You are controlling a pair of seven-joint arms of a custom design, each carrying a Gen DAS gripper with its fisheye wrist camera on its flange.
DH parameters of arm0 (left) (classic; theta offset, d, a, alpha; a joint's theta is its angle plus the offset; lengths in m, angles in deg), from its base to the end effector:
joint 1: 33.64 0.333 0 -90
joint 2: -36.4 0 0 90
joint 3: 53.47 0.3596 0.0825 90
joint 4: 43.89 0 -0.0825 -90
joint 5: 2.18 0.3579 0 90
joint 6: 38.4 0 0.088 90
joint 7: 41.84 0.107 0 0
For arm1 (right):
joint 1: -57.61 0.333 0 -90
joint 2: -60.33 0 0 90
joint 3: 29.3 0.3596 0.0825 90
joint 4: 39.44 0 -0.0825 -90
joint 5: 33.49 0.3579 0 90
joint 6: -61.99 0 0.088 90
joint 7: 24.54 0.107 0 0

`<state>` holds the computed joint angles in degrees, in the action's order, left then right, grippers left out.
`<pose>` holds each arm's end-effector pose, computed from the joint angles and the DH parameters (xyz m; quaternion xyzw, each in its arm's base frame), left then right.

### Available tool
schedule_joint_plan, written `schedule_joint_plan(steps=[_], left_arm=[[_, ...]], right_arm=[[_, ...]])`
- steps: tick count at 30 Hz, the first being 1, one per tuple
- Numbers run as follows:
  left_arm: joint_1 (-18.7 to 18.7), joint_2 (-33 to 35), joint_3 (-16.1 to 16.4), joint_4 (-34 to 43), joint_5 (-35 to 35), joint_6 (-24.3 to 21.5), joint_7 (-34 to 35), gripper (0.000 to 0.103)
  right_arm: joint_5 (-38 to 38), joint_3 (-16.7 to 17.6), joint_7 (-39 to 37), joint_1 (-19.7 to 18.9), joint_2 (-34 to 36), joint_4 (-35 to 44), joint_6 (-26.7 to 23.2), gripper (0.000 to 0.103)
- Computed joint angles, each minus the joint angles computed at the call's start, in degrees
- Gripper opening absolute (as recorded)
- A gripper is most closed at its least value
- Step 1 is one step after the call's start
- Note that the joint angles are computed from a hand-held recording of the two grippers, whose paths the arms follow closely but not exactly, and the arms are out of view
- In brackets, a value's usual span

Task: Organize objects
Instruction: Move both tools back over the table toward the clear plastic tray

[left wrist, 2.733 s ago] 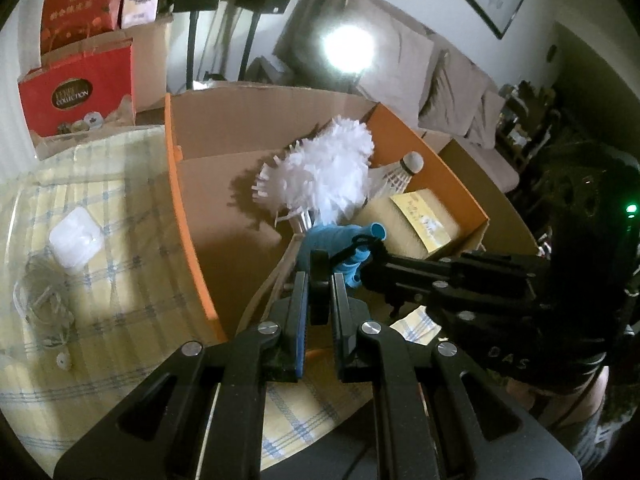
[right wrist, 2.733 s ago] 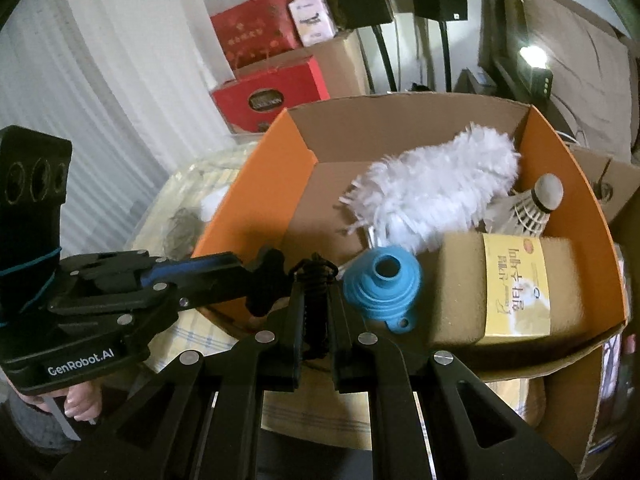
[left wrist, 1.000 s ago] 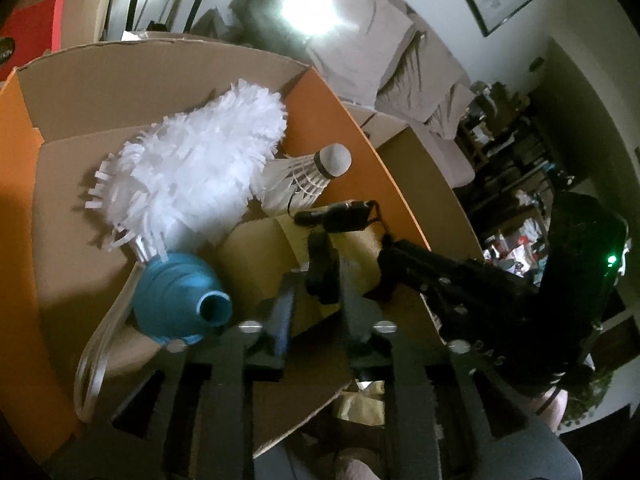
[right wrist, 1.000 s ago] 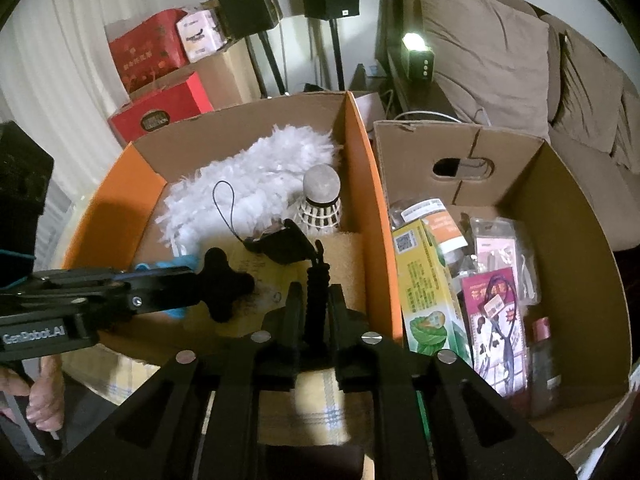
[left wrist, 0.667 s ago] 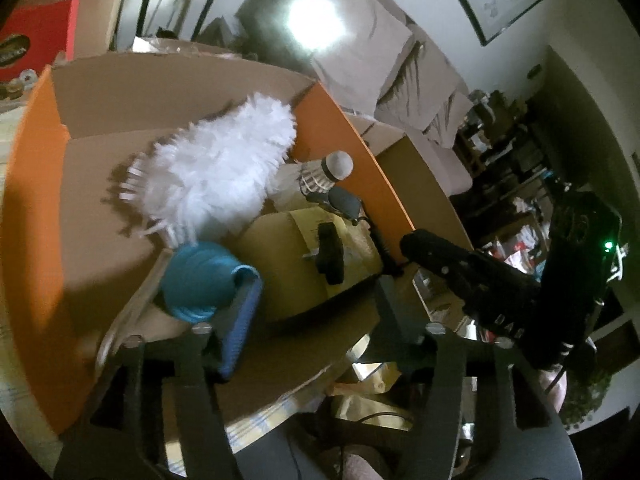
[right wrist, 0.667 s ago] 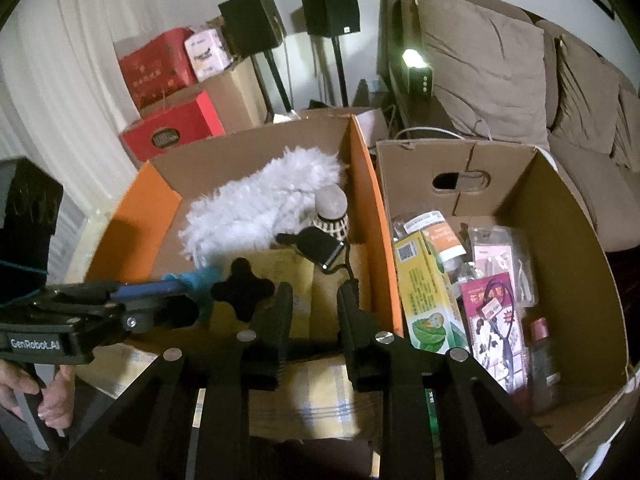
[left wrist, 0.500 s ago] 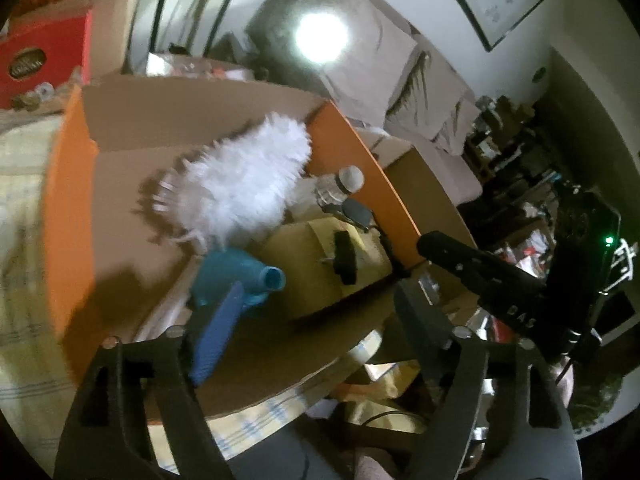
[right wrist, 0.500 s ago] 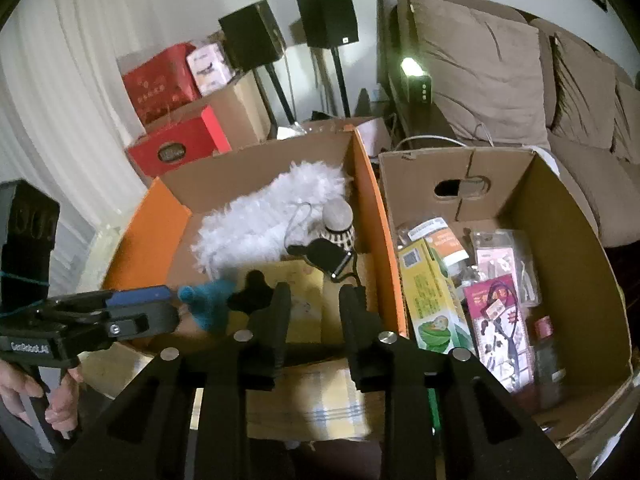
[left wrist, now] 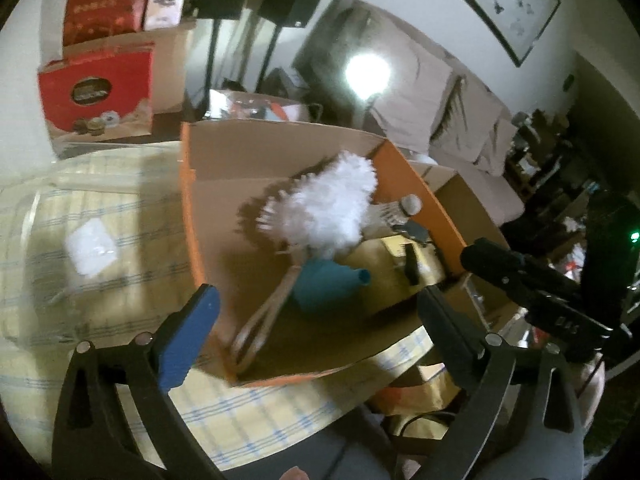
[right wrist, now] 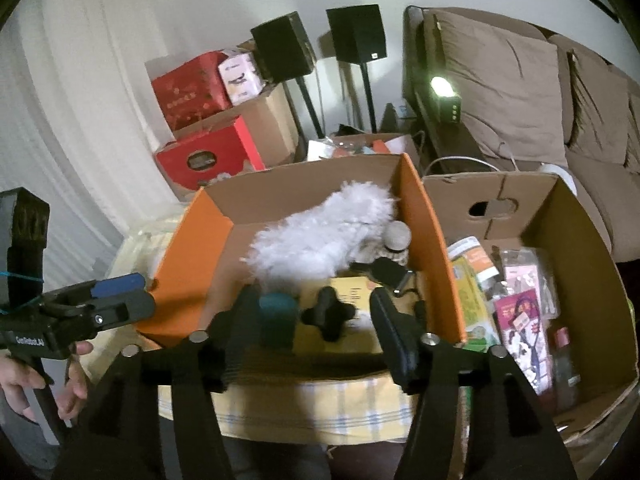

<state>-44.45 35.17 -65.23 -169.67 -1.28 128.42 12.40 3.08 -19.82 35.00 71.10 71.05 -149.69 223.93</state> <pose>0.5104 -0.2141 0.5390 -0.7265 0.5851 -0.3449 0.1046 0.5931 0.2103 0.5265 -0.7620 0.5166 -0.1102 0.3746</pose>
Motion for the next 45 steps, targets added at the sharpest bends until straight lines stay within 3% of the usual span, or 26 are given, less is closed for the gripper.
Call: schedule_joint_plan(steps=[5, 8, 14, 29, 39, 45], left_arm=[[2.6, -3.2, -0.7, -2.1, 13.1, -3.6, -10.6, 0.101], [4.3, -5.5, -1.2, -3.3, 19.6, -6.0, -15.4, 0.101], [6.6, -9.5, -1.8, -6.0, 23.6, -7.7, -18.9, 0.101], [10.8, -16.9, -0.9, -13.3, 20.6, -7.2, -16.8, 0.101], [17.1, -22.4, -0.3, -20.0, 19.7, -5.5, -15.8, 0.101], [19.7, -23.9, 2.0, -25.3, 15.9, -2.6, -14.3, 0.101]], right_arm=[[2.2, 1.4, -2.0, 0.6, 0.0, 0.3, 0.0, 0.068], [2.0, 1.8, -2.8, 1.7, 0.0, 0.1, 0.7, 0.077], [-0.6, 2.2, -1.9, 3.9, 0.8, 1.1, 0.8, 0.082], [-4.5, 5.1, -1.0, 8.2, 4.4, 6.0, -0.8, 0.082], [-5.7, 6.8, 0.3, 9.4, 8.2, 10.4, -1.6, 0.082], [-6.4, 7.9, 0.6, 10.0, 10.3, 12.5, -1.5, 0.082]])
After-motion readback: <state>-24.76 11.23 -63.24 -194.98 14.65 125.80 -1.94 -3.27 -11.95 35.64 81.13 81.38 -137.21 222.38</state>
